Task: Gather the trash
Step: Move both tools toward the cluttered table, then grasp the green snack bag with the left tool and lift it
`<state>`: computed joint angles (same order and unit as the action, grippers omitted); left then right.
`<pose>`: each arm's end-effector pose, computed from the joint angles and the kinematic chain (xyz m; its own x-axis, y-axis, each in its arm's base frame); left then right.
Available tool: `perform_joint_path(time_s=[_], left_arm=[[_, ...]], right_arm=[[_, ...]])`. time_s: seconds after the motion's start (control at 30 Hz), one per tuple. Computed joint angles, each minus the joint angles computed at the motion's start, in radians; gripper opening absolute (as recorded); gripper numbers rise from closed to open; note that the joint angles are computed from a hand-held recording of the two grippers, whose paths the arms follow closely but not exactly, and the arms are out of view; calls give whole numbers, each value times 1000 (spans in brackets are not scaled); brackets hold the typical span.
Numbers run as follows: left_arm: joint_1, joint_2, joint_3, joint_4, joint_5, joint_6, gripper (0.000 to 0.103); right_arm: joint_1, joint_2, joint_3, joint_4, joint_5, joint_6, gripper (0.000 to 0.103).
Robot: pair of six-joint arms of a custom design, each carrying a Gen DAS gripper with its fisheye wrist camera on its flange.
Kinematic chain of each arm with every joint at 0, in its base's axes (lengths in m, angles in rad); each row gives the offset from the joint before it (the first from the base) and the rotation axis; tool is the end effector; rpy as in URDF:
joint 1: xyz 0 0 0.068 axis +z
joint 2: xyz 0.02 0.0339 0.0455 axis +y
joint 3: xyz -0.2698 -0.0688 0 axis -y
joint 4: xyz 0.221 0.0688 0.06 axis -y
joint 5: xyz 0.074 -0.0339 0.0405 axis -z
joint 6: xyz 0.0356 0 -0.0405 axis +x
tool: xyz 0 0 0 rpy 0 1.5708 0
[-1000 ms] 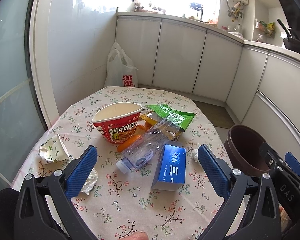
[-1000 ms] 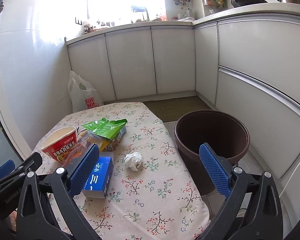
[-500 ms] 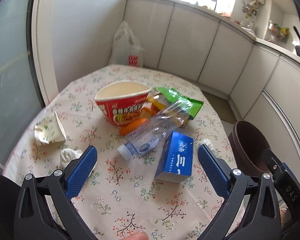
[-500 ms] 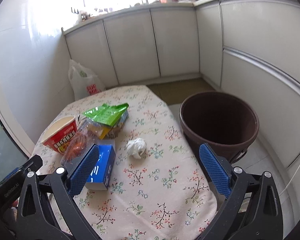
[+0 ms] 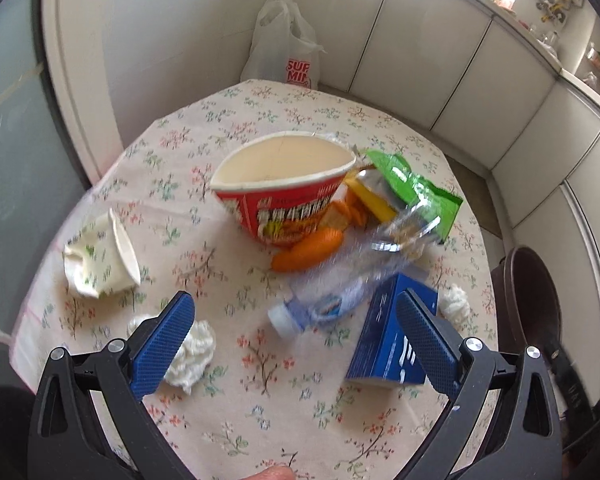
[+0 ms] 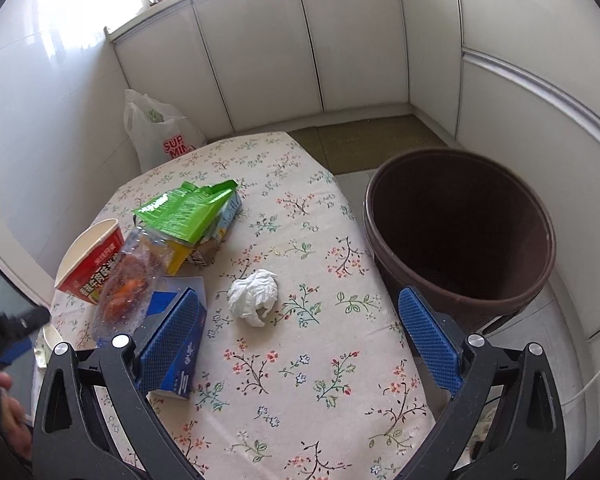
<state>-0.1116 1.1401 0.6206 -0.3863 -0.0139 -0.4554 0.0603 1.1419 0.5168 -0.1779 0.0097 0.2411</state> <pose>0.1954 -0.0214 0.2148 -0.7476 -0.3588 -0.5590 -0.2516 0.9318 -0.2616 0.1979 0.0116 0.1993 -0.7101 0.1963 -0.6761 0.1195 0.9800 0.1591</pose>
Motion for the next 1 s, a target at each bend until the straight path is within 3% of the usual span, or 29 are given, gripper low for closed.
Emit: perform_joint_path(time_s=[0.17, 0.27, 0.33, 0.4, 0.47, 0.57, 0.77, 0.87, 1.0], left_arm=[[-85, 135, 221, -30, -61, 33, 97], [-251, 282, 399, -62, -201, 133, 98], [-300, 464, 559, -160, -161, 232, 98], [-337, 635, 693, -255, -145, 220, 98], [-393, 716, 725, -214, -286, 223, 98], [-443, 840, 800, -191, -451, 325, 98], [-468, 1072, 1003, -256, -620, 424, 98], [-457, 1151, 1111, -316, -637, 416, 97], [-457, 1205, 1161, -301, -693, 450, 97]], right_arm=[[-92, 71, -24, 95, -32, -17, 96], [-173, 73, -29, 116, -59, -19, 96], [-250, 62, -36, 127, -127, -7, 96], [-320, 46, -43, 141, -190, 11, 96], [-389, 23, -56, 161, -250, 33, 96], [-461, 15, -67, 195, -312, 64, 96], [-470, 110, -36, 177, -366, 59, 96], [-467, 112, -43, 183, -365, 55, 96], [-474, 132, -40, 185, -374, 60, 96]])
